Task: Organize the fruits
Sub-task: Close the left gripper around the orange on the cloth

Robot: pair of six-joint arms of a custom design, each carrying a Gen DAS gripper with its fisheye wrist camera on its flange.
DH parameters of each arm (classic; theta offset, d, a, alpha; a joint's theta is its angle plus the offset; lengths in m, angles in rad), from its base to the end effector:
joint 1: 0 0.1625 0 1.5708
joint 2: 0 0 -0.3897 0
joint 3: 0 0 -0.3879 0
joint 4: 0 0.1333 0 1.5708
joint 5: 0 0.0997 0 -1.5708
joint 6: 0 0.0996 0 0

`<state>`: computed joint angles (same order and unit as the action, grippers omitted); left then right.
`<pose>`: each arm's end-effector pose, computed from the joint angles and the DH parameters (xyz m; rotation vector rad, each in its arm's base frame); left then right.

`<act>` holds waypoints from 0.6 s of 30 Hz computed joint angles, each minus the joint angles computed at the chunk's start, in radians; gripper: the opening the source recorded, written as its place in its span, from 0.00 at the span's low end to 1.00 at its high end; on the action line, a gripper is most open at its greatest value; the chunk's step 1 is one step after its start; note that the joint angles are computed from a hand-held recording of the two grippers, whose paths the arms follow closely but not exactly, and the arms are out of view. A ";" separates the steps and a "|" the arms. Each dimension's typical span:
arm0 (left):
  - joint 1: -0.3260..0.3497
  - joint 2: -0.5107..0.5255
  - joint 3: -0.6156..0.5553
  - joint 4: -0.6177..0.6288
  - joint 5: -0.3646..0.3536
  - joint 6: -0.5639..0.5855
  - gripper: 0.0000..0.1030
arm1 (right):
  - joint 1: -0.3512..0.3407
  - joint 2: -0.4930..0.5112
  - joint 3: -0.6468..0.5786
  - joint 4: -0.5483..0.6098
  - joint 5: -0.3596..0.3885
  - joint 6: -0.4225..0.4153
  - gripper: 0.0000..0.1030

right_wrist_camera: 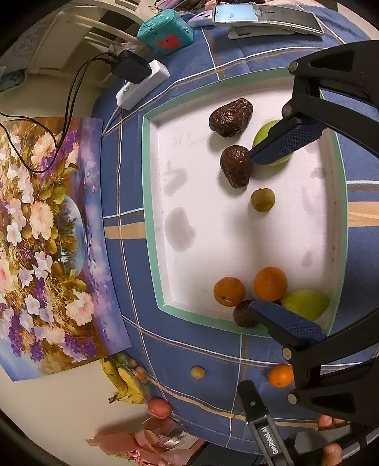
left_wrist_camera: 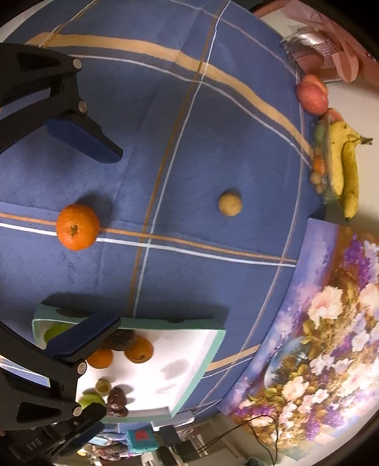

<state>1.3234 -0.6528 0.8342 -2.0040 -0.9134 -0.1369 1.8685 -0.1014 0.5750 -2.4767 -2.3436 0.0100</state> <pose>-0.0094 -0.8303 0.2777 0.0303 2.5050 -0.4740 0.3113 -0.7971 0.0021 0.1298 -2.3683 0.6599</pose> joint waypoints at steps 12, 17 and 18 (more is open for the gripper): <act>0.023 0.010 -0.011 0.140 -0.011 -0.030 0.90 | 0.016 -0.020 0.027 0.032 -0.014 0.016 0.92; 0.027 0.003 0.000 0.158 -0.024 -0.033 0.66 | 0.021 -0.025 0.033 0.033 -0.014 0.017 0.92; 0.027 -0.002 0.009 0.155 -0.027 -0.030 0.60 | 0.021 -0.026 0.034 0.034 -0.014 0.016 0.92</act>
